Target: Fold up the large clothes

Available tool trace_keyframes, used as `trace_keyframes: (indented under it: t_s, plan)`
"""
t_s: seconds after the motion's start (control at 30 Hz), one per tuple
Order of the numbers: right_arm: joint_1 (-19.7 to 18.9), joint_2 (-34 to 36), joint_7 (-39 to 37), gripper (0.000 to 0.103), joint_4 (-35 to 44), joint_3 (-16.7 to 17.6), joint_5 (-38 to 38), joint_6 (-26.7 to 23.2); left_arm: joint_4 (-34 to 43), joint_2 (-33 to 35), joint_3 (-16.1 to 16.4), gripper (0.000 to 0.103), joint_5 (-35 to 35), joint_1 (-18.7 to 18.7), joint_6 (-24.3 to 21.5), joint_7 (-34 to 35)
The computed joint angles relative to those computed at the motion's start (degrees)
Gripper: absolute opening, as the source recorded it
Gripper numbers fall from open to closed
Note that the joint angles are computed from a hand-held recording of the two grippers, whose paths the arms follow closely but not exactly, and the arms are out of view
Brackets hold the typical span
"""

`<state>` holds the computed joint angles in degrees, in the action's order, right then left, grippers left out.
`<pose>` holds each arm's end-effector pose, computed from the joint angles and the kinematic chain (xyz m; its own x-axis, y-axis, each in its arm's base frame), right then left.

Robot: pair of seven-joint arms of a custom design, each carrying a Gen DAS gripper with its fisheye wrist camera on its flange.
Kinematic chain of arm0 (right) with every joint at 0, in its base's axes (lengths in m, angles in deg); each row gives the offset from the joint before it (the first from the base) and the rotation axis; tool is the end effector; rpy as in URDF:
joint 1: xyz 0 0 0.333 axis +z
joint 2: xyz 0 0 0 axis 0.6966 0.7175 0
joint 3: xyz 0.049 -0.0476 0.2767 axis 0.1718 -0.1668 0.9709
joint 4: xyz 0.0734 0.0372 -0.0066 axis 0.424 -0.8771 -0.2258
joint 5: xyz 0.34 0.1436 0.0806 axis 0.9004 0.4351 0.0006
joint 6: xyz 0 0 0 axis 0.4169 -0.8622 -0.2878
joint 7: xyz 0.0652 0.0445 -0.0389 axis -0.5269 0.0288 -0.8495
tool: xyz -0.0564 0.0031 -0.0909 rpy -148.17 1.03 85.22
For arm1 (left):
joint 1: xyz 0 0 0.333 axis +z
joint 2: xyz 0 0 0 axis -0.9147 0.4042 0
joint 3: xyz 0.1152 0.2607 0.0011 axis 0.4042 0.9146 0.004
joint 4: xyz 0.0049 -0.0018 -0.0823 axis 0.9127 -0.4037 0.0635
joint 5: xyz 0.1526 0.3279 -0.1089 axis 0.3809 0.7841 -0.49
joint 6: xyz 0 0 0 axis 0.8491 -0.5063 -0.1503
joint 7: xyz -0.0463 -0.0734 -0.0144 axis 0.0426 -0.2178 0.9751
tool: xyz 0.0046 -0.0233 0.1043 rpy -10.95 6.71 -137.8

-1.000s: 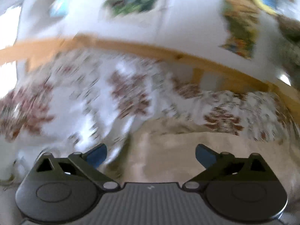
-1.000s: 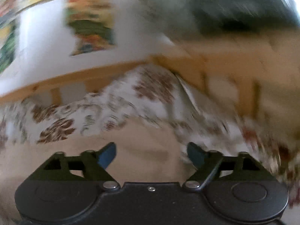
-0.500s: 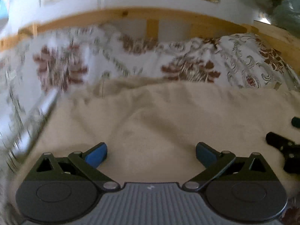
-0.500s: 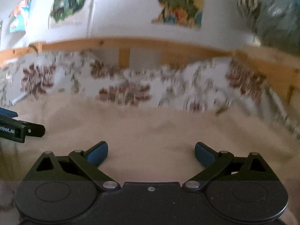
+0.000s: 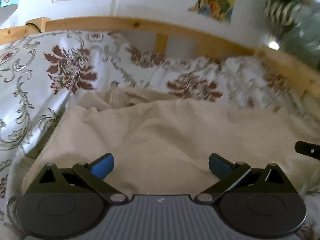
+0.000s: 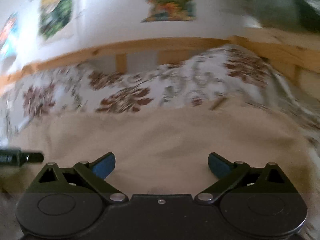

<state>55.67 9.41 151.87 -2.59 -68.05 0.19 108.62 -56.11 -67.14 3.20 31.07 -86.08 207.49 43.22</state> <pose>0.6805 0.1583 0.5290 0.1517 -0.9714 -0.1825 -0.5263 0.0769 -0.8468 0.6437 -0.2670 0.5103 0.0706 -0.9896 0.1250 -0.5503 -0.1431 -0.8226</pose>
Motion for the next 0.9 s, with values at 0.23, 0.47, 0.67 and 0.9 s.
trace_keyframes:
  t_s: [0.23, 0.47, 0.67, 0.9]
  plan:
    - [0.56, -14.13, 22.2, 0.102, -14.14, -4.73, 1.52, -5.54, -10.78, -9.47, -0.2, 0.102, 9.53, -1.69, -1.12, -18.65]
    - [-5.81, -14.07, 15.14, 0.087, -17.01, 1.29, 27.06, -5.03, -22.98, -15.46, -6.55, 0.102, -6.29, 5.83, 9.5, -16.87]
    - [-4.63, -10.19, 23.9, 0.076, -15.83, -0.13, 23.13, 3.87, -22.98, -13.5, -5.53, 0.102, -13.73, 6.59, 12.9, -18.1]
    - [-11.21, -7.54, 25.95, 0.041, -14.89, 5.58, 32.07, 7.62, -20.5, -11.25, -0.2, 0.102, -9.08, 5.1, 12.96, -33.18]
